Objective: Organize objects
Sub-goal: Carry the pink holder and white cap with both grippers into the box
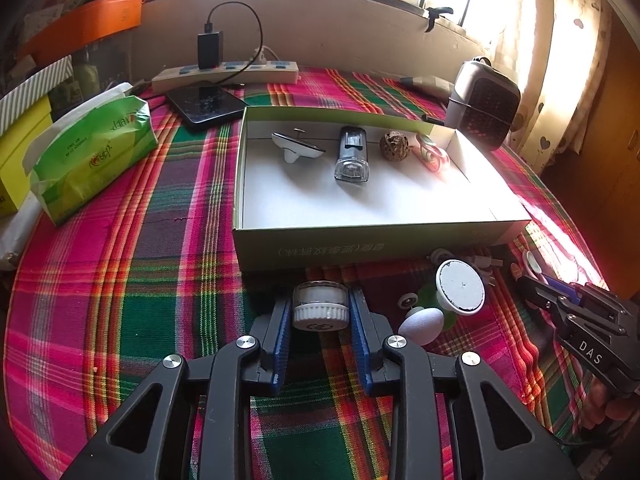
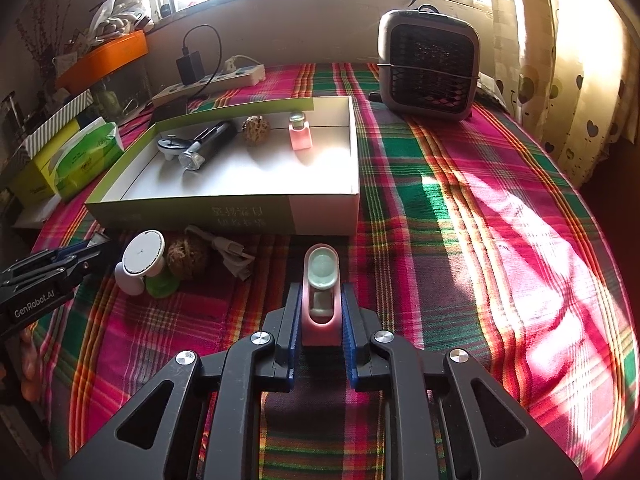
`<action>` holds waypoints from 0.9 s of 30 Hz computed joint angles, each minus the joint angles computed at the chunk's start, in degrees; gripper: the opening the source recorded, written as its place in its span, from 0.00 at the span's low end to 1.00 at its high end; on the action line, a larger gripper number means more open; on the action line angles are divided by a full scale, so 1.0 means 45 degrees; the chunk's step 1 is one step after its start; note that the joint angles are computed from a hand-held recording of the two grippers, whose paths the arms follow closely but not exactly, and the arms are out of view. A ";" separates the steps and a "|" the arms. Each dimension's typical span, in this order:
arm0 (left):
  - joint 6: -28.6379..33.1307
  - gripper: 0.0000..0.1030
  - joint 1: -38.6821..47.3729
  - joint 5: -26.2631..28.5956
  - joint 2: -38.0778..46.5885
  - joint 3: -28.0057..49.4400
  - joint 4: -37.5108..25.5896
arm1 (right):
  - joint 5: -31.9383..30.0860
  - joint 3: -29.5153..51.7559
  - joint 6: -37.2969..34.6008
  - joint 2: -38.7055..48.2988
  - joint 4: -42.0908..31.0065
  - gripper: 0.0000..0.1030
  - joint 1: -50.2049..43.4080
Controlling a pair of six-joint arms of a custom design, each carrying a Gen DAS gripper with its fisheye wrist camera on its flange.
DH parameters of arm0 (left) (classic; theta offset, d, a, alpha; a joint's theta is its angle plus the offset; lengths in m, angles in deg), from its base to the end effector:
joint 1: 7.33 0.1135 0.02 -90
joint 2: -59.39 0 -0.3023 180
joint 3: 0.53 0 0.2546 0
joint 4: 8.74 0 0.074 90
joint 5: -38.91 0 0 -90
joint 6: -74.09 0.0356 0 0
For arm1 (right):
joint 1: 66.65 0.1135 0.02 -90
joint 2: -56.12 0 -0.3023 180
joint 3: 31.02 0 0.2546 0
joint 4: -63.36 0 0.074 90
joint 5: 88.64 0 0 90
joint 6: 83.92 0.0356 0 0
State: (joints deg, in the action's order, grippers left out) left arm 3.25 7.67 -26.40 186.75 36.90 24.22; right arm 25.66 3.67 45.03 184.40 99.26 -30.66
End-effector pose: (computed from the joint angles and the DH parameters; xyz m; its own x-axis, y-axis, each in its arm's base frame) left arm 0.2567 0.0534 0.0100 -0.7700 0.1024 -0.6298 0.2514 0.9559 -0.1519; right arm 0.2095 0.1340 0.0067 -0.7566 0.1586 -0.6343 0.1518 0.9862 0.0655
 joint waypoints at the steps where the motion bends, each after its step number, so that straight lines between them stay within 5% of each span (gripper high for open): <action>1: 0.0019 0.25 0.0007 0.0049 -0.0024 -0.0034 0.0013 | -0.0032 -0.0037 -0.0041 -0.0016 0.0089 0.18 -0.0012; 27: -0.0201 0.25 -0.0174 0.0575 -0.1892 -0.0377 -0.0923 | -0.1375 0.0553 -0.1462 -0.1432 -0.0113 0.18 -0.0150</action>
State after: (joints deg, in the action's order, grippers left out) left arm 2.35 6.89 -23.82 178.24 35.20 20.06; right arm 19.48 6.16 38.46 177.95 98.75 -31.34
